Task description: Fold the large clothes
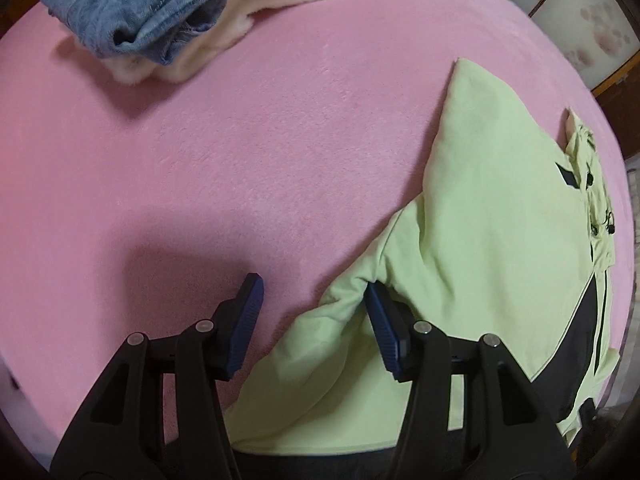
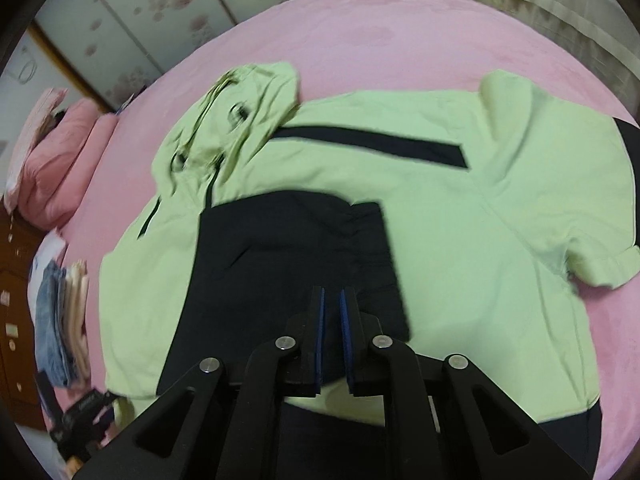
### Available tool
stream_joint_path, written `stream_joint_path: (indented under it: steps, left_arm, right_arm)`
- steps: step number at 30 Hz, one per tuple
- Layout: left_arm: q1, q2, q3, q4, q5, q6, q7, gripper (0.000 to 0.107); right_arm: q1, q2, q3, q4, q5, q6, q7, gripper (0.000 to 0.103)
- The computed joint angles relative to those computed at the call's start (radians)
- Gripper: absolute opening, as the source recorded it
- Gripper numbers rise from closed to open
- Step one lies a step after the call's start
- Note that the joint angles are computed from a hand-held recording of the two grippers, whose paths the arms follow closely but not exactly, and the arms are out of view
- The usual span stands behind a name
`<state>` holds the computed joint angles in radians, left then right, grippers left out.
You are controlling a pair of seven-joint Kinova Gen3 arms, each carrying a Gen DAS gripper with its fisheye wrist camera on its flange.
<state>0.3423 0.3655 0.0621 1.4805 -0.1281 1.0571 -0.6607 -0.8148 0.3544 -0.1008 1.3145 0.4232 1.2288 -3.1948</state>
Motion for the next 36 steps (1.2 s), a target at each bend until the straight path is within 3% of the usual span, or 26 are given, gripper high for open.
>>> stream_joint_path:
  steps: [5, 7, 9, 12, 13, 15, 18, 21, 23, 26, 28, 31, 33, 36]
  left_arm:
    - [0.185, 0.013, -0.09, -0.151, -0.133, 0.203, -0.088, 0.051]
    - [0.231, 0.036, -0.055, -0.234, -0.208, 0.285, -0.169, 0.051]
    - [0.222, 0.064, 0.022, -0.321, -0.242, 0.331, -0.251, 0.051]
    - [0.158, 0.126, 0.138, -0.42, -0.179, 0.325, -0.358, 0.042]
    - [0.159, 0.167, 0.145, -0.466, -0.16, 0.348, -0.373, 0.028]
    - [0.165, 0.258, 0.106, -0.559, -0.09, 0.401, -0.437, 0.023]
    - [0.166, 0.367, 0.034, -0.655, -0.033, 0.471, -0.467, 0.023]
    - [0.134, 0.351, 0.02, -0.614, 0.0, 0.417, -0.502, 0.02]
    - [0.161, 0.335, -0.017, -0.588, -0.04, 0.407, -0.532, 0.001]
    - [0.184, 0.312, -0.028, -0.536, -0.127, 0.378, -0.557, 0.001]
    - [0.256, 0.323, -0.103, -0.535, -0.199, 0.395, -0.545, 0.001]
    - [0.296, 0.377, -0.188, -0.575, -0.288, 0.499, -0.512, 0.002]
    - [0.24, 0.367, -0.154, -0.571, -0.271, 0.521, -0.477, 0.002]
    - [0.205, 0.294, -0.095, -0.544, -0.284, 0.473, -0.459, 0.002]
  right_arm:
    - [-0.068, -0.005, 0.076, 0.026, -0.158, -0.122, 0.048, 0.01]
    - [-0.031, 0.021, 0.021, 0.017, -0.192, -0.204, 0.073, 0.01]
    - [0.048, 0.064, -0.072, 0.0, -0.222, -0.285, 0.117, 0.01]
    - [0.133, 0.137, -0.177, -0.03, -0.266, -0.407, 0.172, 0.01]
    - [0.138, 0.158, -0.179, -0.035, -0.292, -0.446, 0.196, 0.01]
    - [0.115, 0.177, -0.127, -0.046, -0.354, -0.476, 0.262, 0.01]
    - [0.087, 0.179, -0.048, -0.059, -0.399, -0.425, 0.324, 0.01]
    - [0.114, 0.107, -0.026, 0.049, -0.398, -0.422, 0.324, 0.009]
    - [0.119, 0.039, -0.016, 0.117, -0.346, -0.369, 0.258, 0.009]
    - [0.075, -0.058, 0.047, 0.211, -0.276, -0.284, 0.153, 0.007]
    - [0.122, -0.109, 0.012, 0.254, -0.288, -0.289, 0.14, 0.001]
    - [0.109, -0.093, 0.008, 0.201, -0.25, -0.204, 0.162, 0.001]
    - [0.036, -0.047, 0.049, 0.127, -0.189, -0.123, 0.118, 0.001]
    - [0.03, 0.043, -0.007, 0.008, -0.1, -0.098, 0.066, 0.001]
